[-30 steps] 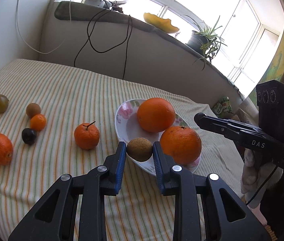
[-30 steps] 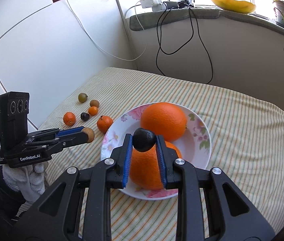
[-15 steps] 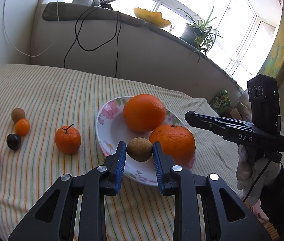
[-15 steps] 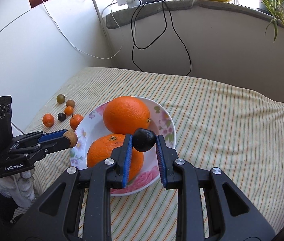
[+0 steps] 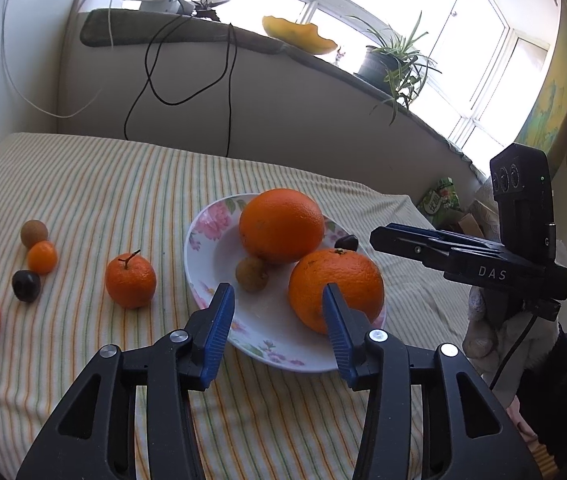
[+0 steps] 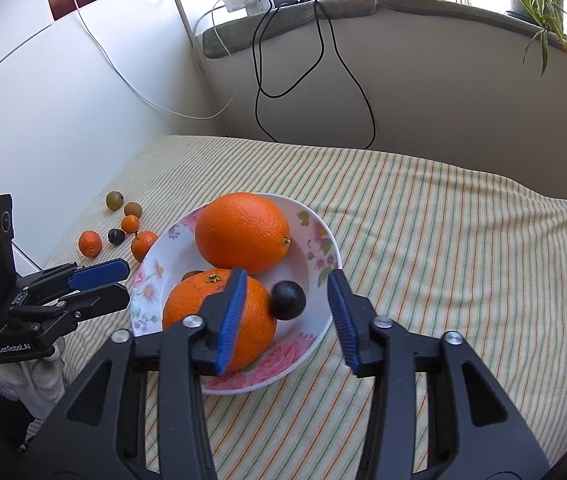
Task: Organize fruits
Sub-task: 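Carry kiwi and plum over the plate, then open both tools to drop them, then grasp the bumpy orange with the left tool while the right tool grasps the stemmed tangerine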
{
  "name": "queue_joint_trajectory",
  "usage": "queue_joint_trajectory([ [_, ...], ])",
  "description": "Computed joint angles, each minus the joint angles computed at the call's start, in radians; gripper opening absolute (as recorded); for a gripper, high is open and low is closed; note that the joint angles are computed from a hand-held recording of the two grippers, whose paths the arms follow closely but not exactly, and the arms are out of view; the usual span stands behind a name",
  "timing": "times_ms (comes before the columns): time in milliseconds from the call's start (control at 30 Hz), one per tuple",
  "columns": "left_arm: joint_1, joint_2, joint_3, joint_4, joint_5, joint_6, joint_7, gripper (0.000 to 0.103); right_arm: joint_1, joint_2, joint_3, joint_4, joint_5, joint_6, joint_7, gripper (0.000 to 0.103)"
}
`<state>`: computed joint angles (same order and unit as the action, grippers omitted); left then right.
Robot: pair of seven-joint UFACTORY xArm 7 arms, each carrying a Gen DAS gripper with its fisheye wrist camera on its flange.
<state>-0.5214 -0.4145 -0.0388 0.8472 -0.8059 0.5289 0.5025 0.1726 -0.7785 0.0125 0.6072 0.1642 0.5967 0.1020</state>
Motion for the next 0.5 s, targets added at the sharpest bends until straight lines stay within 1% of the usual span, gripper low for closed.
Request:
queue_joint_trajectory([
  [100,0.001,-0.006,0.000,-0.006,0.003,0.001,-0.005,0.045,-0.002,-0.003,0.001,0.003,0.002,0.006,0.008,0.060],
  [167,0.002,-0.010,0.001,-0.011,0.004,0.002,-0.007,0.046,-0.011,-0.006,0.009,0.005,-0.005,0.006,0.020,0.069],
  [200,0.003,-0.013,0.000,-0.013,0.008,0.001,-0.012,0.050,-0.011,-0.008,0.010,0.005,-0.007,0.005,0.023,0.070],
  [267,0.005,-0.017,-0.001,-0.018,0.015,0.000,-0.019,0.053,-0.012,-0.009,0.012,0.008,-0.009,0.007,0.029,0.071],
  [333,0.009,-0.023,-0.005,-0.023,0.030,-0.003,-0.032,0.060,-0.011,-0.009,0.014,0.012,-0.011,0.008,0.033,0.072],
  [367,0.012,-0.026,-0.008,-0.027,0.037,-0.009,-0.042,0.065,-0.010,-0.010,0.016,0.013,-0.013,0.008,0.035,0.073],
  [500,0.011,-0.036,-0.003,-0.036,0.054,-0.023,-0.061,0.068,-0.004,-0.004,0.019,0.022,-0.017,0.006,0.038,0.073],
])
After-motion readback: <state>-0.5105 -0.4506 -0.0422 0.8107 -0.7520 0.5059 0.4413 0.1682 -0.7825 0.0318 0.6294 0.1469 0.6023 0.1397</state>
